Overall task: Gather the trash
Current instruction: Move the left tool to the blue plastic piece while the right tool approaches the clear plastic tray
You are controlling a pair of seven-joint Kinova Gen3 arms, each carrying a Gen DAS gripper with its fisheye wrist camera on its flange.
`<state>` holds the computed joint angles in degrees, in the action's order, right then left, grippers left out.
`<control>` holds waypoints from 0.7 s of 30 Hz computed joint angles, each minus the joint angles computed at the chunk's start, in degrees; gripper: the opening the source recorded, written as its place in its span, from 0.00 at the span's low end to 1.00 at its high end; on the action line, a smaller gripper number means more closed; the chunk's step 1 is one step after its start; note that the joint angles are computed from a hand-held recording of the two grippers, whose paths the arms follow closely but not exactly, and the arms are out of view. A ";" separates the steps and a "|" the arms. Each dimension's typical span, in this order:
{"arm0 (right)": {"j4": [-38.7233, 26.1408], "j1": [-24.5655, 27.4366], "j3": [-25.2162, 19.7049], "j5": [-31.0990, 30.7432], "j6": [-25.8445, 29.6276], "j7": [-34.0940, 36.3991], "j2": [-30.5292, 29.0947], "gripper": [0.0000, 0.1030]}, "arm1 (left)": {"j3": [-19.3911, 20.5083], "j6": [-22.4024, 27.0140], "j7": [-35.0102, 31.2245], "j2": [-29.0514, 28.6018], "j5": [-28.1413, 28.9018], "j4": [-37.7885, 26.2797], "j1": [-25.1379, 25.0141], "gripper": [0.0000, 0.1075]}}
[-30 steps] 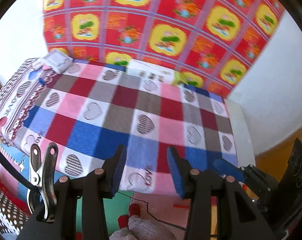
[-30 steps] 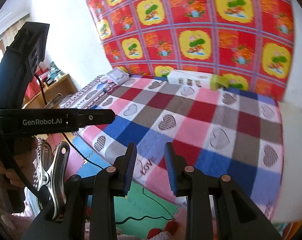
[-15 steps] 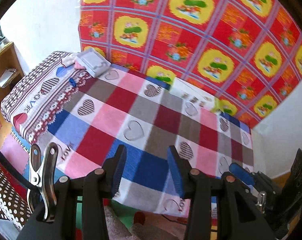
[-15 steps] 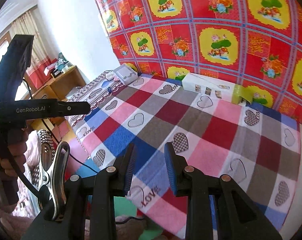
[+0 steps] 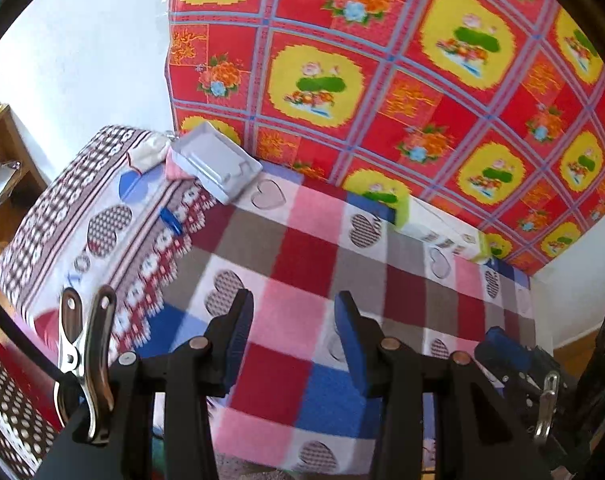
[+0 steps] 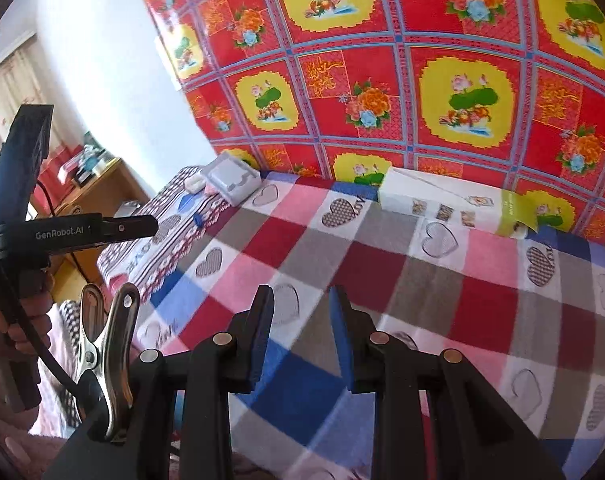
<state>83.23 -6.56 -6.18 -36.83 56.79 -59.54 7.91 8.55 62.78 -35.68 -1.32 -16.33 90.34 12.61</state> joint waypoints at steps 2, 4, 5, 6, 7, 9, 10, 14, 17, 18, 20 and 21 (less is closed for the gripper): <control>-1.21 -2.04 -0.50 2.12 -1.54 -3.68 1.00 0.29 | -1.53 -1.22 -3.33 0.01 1.10 0.78 -1.44 0.41; -2.87 -4.26 -1.07 5.18 -2.65 -7.36 2.16 0.29 | -2.54 -2.05 -5.67 0.35 0.93 1.42 -2.80 0.41; -3.64 -5.10 -1.33 6.47 -2.93 -8.81 2.66 0.29 | -3.37 -2.68 -7.45 0.64 1.84 1.70 -3.79 0.41; -4.46 -5.91 -1.58 7.68 -3.16 -10.19 3.17 0.29 | -4.09 -3.41 -8.96 0.82 3.22 2.04 -4.74 0.41; -5.34 -6.72 -1.79 8.94 -3.34 -11.63 3.70 0.29 | -4.79 -4.14 -10.44 0.99 4.61 2.37 -5.72 0.41; -7.34 -8.27 -2.15 11.32 -3.32 -14.58 4.94 0.29 | -5.96 -5.27 -13.17 1.70 6.50 2.90 -7.61 0.41; -8.22 -8.89 -2.35 12.23 -3.35 -15.73 5.57 0.29 | -6.32 -5.59 -14.25 2.16 7.08 3.03 -8.36 0.41; -11.91 -11.29 -2.76 15.84 -2.82 -20.37 8.47 0.29 | -8.06 -6.90 -20.10 4.52 11.12 3.40 -11.77 0.41; -14.56 -12.56 -2.98 17.78 -1.95 -23.11 10.84 0.29 | -8.75 -7.68 -22.79 6.10 12.81 3.62 -13.53 0.41; -15.29 -12.89 -3.03 18.33 -1.72 -23.83 11.49 0.29 | -8.96 -7.96 -23.66 6.76 13.14 3.66 -14.06 0.41; -17.00 -13.53 -3.16 19.15 -1.18 -25.29 13.08 0.29 | -9.29 -8.53 -25.23 8.19 13.53 3.66 -14.92 0.41; -17.95 -13.79 -3.23 19.41 -0.84 -25.97 13.92 0.29 | -9.39 -8.79 -25.54 8.59 13.71 3.73 -15.17 0.41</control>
<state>65.28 -20.35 -9.42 -17.42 55.94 -85.52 21.82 -0.84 53.99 -61.22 7.27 -2.62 94.07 -2.56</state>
